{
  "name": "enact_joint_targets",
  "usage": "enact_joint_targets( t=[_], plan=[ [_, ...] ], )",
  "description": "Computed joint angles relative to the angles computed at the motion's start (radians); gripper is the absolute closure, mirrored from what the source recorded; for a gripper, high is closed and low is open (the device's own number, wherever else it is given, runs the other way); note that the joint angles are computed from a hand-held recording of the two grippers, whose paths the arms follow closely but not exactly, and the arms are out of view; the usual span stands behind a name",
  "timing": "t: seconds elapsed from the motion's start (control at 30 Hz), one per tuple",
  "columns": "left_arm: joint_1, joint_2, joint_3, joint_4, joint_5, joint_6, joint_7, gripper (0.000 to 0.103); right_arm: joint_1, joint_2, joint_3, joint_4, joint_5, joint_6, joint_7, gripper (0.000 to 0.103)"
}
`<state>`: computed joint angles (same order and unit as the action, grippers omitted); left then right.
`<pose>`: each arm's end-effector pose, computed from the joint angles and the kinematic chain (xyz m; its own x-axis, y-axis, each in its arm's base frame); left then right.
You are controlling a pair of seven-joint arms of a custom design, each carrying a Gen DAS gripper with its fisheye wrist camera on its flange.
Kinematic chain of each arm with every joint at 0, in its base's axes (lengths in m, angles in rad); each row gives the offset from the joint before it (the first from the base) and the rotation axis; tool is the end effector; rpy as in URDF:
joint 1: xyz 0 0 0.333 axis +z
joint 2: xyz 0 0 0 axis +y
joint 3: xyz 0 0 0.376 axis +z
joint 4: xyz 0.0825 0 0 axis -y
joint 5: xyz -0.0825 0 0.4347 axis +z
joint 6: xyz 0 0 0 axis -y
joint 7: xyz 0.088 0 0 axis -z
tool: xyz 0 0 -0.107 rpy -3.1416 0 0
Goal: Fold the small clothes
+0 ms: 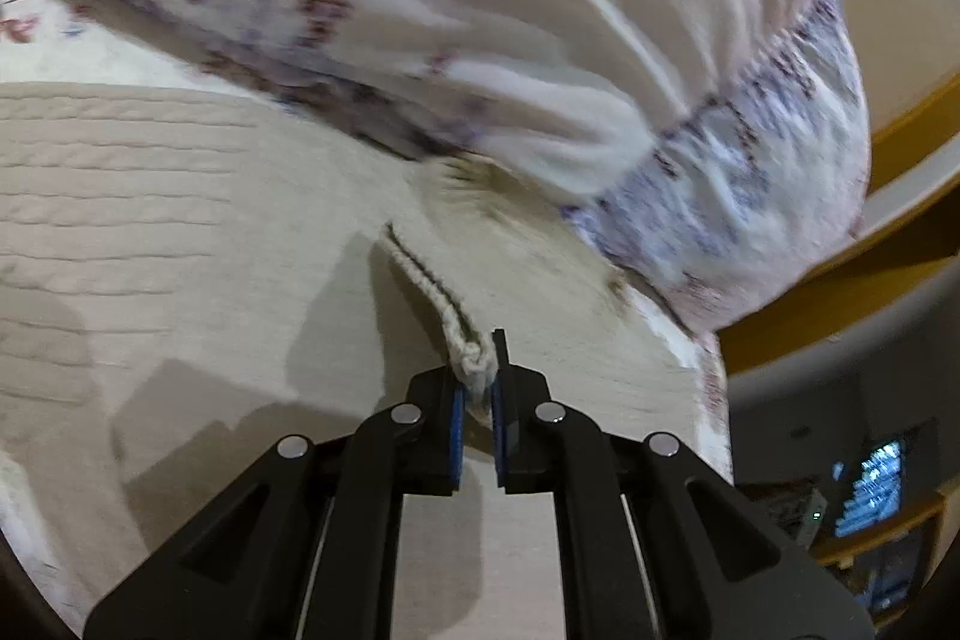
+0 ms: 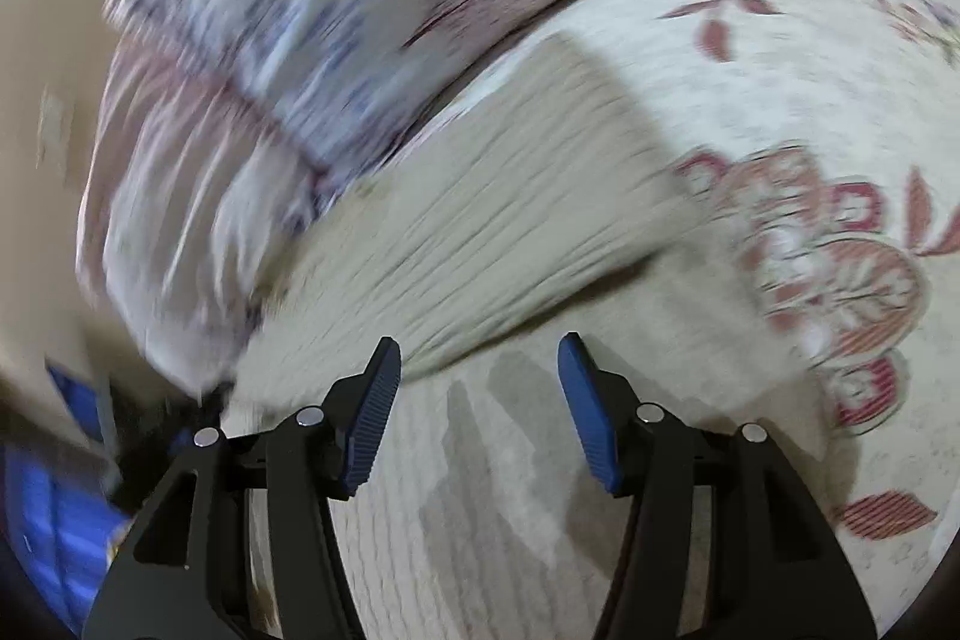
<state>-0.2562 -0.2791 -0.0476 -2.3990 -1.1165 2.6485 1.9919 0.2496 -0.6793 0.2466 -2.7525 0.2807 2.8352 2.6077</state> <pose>0.4951 -0.1312 0.4999 -0.0454 -0.7533 0.6561 -0.8707 -0.2921 -0.3956 0.3446 0.1789 0.5162 -0.4638 -0.6215 -0.6314 -0.6216 0.7361 -0.2680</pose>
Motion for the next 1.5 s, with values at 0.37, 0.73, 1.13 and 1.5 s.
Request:
enact_joint_targets(
  t=[0.37, 0.73, 1.13, 1.5],
  plan=[
    [0.005, 0.000, -0.009, -0.040, 0.108, -0.002, -0.072, 0.093, -0.182, -0.019, 0.135, 0.032, -0.206, -0.149, 0.221, 0.095],
    [0.012, -0.193, 0.100, -0.156, 0.038, -0.088, 0.058, 0.049, -0.107, 0.023, 0.115, 0.173, -0.354, -0.277, 0.138, 0.059],
    [0.183, -0.431, 0.232, -0.346, 0.252, 0.017, -0.176, 0.049, 0.058, 0.456, 0.067, 0.488, -0.448, -0.236, -0.115, 0.044],
    [0.128, -0.352, 0.385, -0.331, 0.250, 0.154, -0.290, 0.051, 0.169, 0.473, -0.024, 0.468, -0.265, -0.206, -0.223, 0.039]
  ],
)
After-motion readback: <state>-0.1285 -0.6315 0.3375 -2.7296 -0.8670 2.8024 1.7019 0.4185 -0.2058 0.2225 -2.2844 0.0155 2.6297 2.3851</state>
